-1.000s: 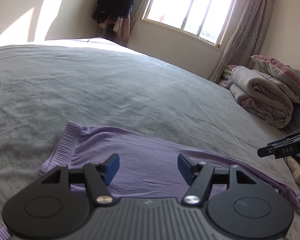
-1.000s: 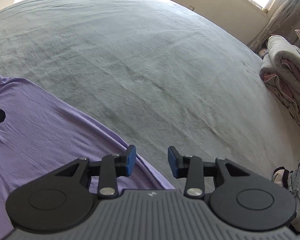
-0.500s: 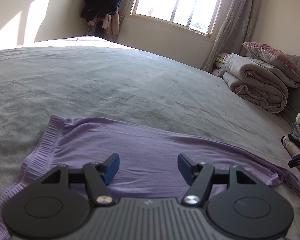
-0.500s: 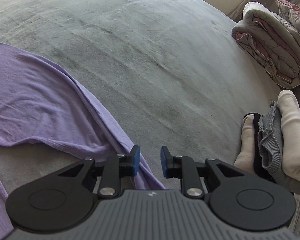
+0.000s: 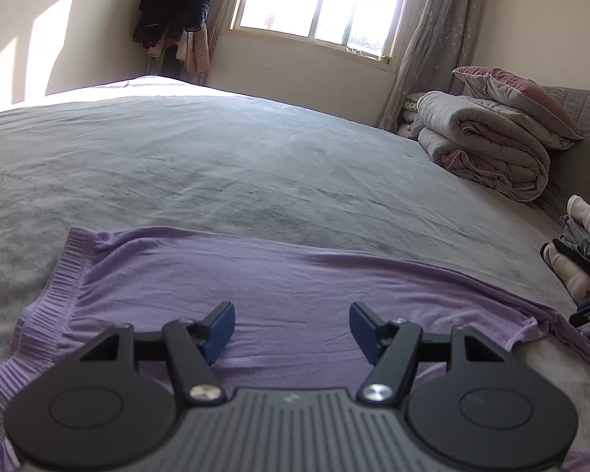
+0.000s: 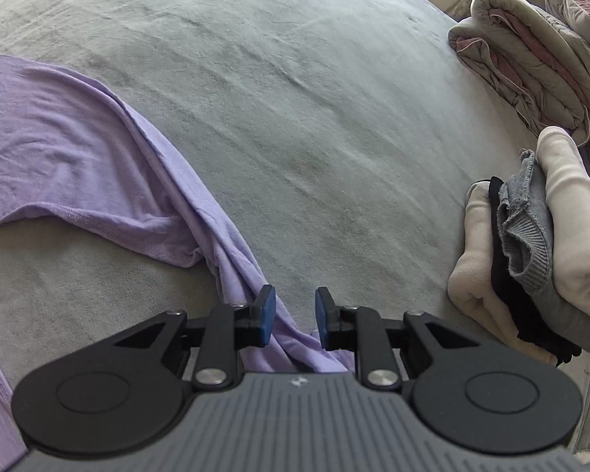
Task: Fold clothes
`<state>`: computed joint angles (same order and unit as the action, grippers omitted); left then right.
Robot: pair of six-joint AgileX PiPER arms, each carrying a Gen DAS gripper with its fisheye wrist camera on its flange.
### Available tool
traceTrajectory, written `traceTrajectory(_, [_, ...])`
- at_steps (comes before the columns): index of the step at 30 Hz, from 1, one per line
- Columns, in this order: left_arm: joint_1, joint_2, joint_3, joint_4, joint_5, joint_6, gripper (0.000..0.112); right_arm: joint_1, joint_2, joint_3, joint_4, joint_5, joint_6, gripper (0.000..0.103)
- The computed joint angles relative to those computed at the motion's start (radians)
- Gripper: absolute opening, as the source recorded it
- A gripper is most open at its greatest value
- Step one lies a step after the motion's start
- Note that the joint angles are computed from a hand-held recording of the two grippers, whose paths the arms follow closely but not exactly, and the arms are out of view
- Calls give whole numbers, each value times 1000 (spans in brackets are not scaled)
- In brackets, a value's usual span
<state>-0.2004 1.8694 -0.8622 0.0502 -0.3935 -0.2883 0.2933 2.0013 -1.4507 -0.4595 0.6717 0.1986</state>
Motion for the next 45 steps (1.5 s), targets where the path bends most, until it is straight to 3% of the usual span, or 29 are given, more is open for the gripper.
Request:
traceTrajectory(6, [5, -2, 9, 114, -23, -95, 66, -12, -26, 34, 47, -24, -60, 22])
traceTrajectory(11, [13, 6, 6, 326, -48, -264, 66, -7, -5, 30, 47, -20, -70, 22])
traceTrajectory(16, [-9, 16, -14, 404, -15, -288, 69, -6, 24, 20, 23, -24, -56, 22])
traceTrajectory(19, [-23, 25, -25, 388, 15, -254, 71, -12, 32, -2, 43, -16, -71, 3])
traceTrajectory(32, [-46, 28, -25, 320, 38, -155, 77, 26, 175, -260, -250, 76, 158, 2])
traceTrajectory(45, [-46, 32, -27, 340, 36, -170, 79, 38, 458, -669, -370, 195, 227, 1])
